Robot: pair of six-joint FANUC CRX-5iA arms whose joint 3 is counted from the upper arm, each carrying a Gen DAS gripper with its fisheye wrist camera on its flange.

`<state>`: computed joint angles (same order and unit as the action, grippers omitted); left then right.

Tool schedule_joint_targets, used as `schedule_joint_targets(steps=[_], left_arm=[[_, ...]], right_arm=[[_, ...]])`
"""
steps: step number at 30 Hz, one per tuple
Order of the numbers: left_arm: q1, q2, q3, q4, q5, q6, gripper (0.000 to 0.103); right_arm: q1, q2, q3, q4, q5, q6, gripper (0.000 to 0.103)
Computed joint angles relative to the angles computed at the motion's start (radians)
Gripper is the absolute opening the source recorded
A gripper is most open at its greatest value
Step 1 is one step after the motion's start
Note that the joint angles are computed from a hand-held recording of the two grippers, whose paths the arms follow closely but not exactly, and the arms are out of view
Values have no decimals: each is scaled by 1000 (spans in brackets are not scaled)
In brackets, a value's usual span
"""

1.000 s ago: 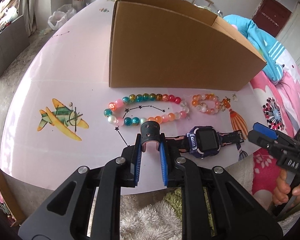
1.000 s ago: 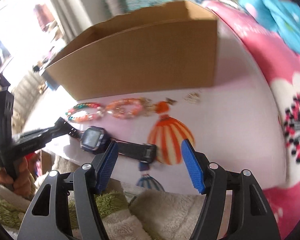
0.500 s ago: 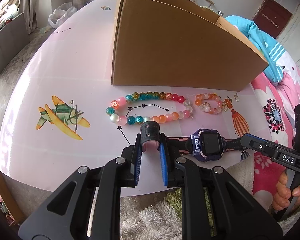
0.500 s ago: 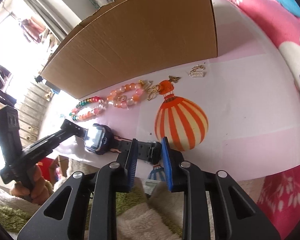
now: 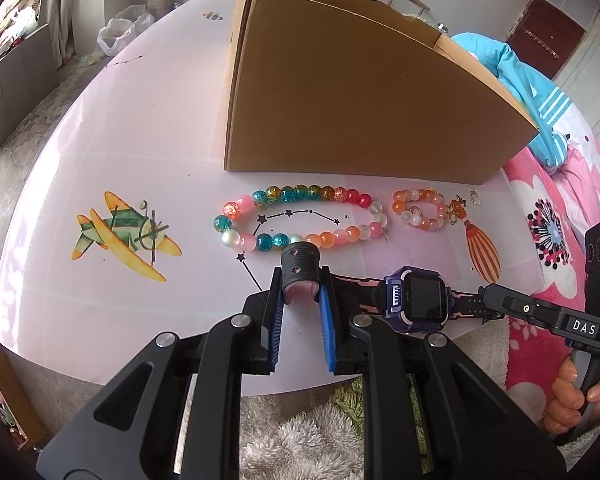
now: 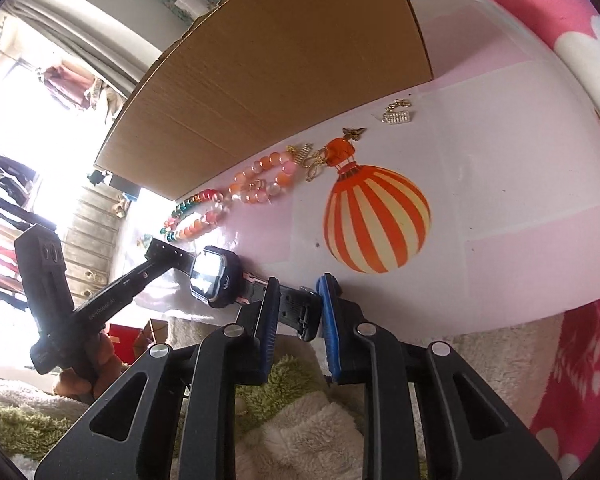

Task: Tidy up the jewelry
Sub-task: 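Carry the watch into the cardboard box and open both grippers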

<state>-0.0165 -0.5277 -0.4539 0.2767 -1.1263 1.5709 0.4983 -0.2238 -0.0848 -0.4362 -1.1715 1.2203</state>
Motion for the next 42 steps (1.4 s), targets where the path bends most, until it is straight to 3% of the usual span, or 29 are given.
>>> schedule_joint_targets(steps=[2, 4, 10, 16, 23, 29, 32, 36, 39, 42], left_arm=[[0, -5, -7, 3, 13, -3, 16], [-2, -6, -7, 0, 15, 0, 16], [0, -24, -5, 6, 25, -14, 16], [-2, -56, 31, 45, 64, -92, 16], [59, -30, 120, 200, 156, -274, 16], [34, 199, 332, 177, 186, -256, 16], [23, 358, 472, 151, 122, -203, 16], [-20, 581, 707, -9, -40, -63, 16], [-35, 697, 821, -63, -153, -2, 16], [-46, 747, 862, -81, -203, 7, 19]], right_arm=[[12, -7, -6, 20, 0, -2, 20], [42, -6, -10, 55, 4, -10, 9], [89, -30, -18, 118, 39, -27, 6], [139, -39, 37, 184, 59, -4, 6], [135, 10, 196, 241, 82, 102, 6], [37, 241, 514, 181, 15, 283, 6], [-5, 429, 737, 153, -108, 305, 6], [-50, 708, 1075, 130, -337, 275, 6], [-48, 904, 1323, 171, -500, 255, 6], [-27, 1017, 1462, 244, -582, 283, 6]])
